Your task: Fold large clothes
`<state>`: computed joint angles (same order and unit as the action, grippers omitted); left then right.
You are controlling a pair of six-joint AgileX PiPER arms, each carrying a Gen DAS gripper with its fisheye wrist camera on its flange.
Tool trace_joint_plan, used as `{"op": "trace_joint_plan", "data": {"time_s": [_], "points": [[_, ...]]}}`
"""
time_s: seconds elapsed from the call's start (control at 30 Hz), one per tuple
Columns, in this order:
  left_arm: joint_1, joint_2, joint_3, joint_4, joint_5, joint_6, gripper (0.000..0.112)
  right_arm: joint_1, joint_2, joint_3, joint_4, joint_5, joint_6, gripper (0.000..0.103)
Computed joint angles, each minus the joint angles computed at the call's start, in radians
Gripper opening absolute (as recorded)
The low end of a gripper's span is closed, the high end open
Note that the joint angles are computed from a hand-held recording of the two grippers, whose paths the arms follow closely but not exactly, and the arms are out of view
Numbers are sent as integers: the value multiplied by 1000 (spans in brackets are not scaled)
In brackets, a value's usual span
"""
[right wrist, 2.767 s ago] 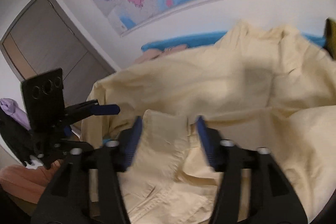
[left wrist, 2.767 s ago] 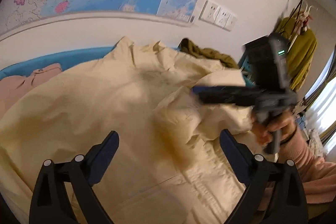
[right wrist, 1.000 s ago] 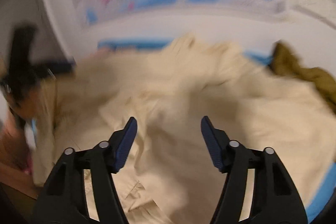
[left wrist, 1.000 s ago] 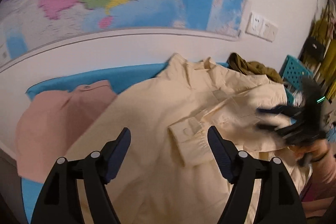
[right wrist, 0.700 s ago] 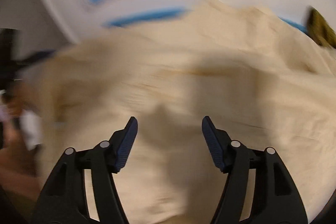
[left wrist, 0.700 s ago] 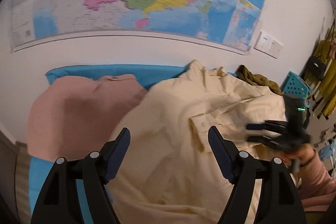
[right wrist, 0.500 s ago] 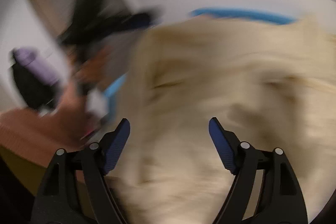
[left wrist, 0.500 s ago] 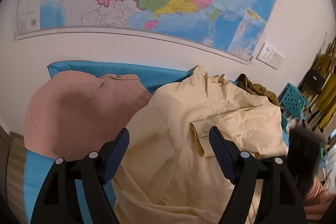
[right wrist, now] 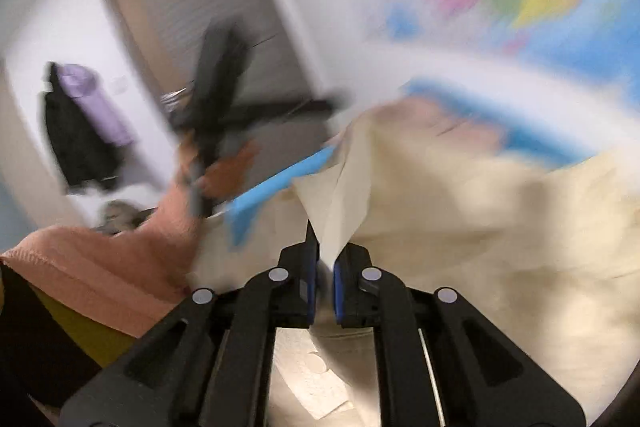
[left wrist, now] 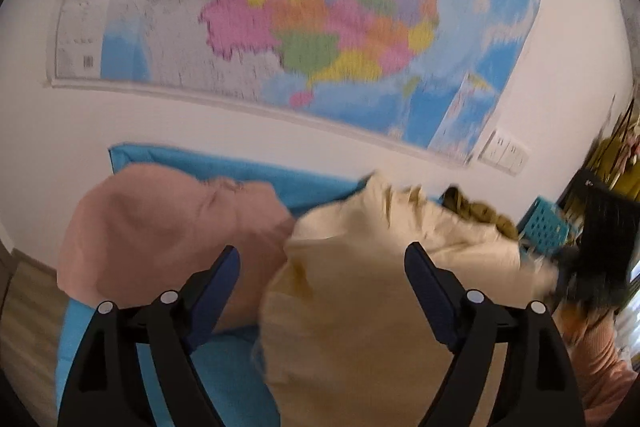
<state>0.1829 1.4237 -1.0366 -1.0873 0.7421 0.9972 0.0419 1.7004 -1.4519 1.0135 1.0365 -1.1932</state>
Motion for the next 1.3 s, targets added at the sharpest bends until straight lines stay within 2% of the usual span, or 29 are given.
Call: {"op": "trace_joint_plan", "data": {"time_s": [0.07,0.13,0.17,0.23,0.27,0.3,0.33,0.43,0.5,0.53,0.57,0.6,0.63,0.67,0.7,0.73,0.83,0.9,0.97,1.07,1.1,1.13,1.2,1.3], "points": [[-12,9,-3,1,-6,-6,82,-101,-46,-24,-81,-16,48,7],[-65,35,0,38,-48,-22,82,-172,-21,-62,-192,-67,127,7],[-98,52,1,67,-80,-38,82,-188,12,-74,-264,-108,168,7],[-185,89,9,153,-175,-92,82,-235,83,-83,-295,-96,223,7],[-238,129,3,219,-215,-140,82,-233,100,-67,-333,-116,248,7],[-260,161,-8,245,-216,-159,82,-214,126,-33,-411,-177,306,7],[-286,214,-28,265,-197,-175,82,-214,171,-34,-455,-197,352,7],[-348,306,-54,333,-200,-215,82,-204,281,-101,-543,-151,454,9],[-362,341,-51,334,-194,-210,82,-185,245,-82,-515,-182,431,17],[-363,348,-42,322,-192,-194,82,-191,234,-90,-460,-172,384,29],[-359,349,-29,296,-190,-163,82,-195,225,-111,-387,-153,335,47],[-354,348,-17,278,-185,-138,82,-187,210,-101,-338,-164,299,58],[-347,344,-5,260,-180,-116,82,-172,212,-132,-314,-167,285,62],[-338,345,2,233,-173,-88,81,-160,218,-159,-317,-163,289,73],[-327,343,11,207,-162,-59,81,-136,233,-195,-335,-176,307,77],[-313,340,25,188,-154,-42,81,-115,253,-237,-383,-185,352,77],[-286,332,57,164,-146,-14,81,-81,340,-360,-501,-128,475,77],[-255,329,77,134,-127,23,81,-105,408,-432,-493,-43,497,76],[-237,338,82,108,-112,53,82,-136,414,-404,-435,7,466,76],[-238,368,64,118,-116,43,83,-187,344,-282,-378,48,402,79],[-234,372,62,108,-120,56,82,-206,311,-247,-415,18,418,91],[-236,375,61,103,-124,62,82,-215,282,-213,-412,0,418,95],[-240,383,50,100,-126,59,82,-265,247,-184,-348,3,410,94],[-248,385,45,105,-128,59,81,-215,185,-162,-401,-95,470,94]]}}
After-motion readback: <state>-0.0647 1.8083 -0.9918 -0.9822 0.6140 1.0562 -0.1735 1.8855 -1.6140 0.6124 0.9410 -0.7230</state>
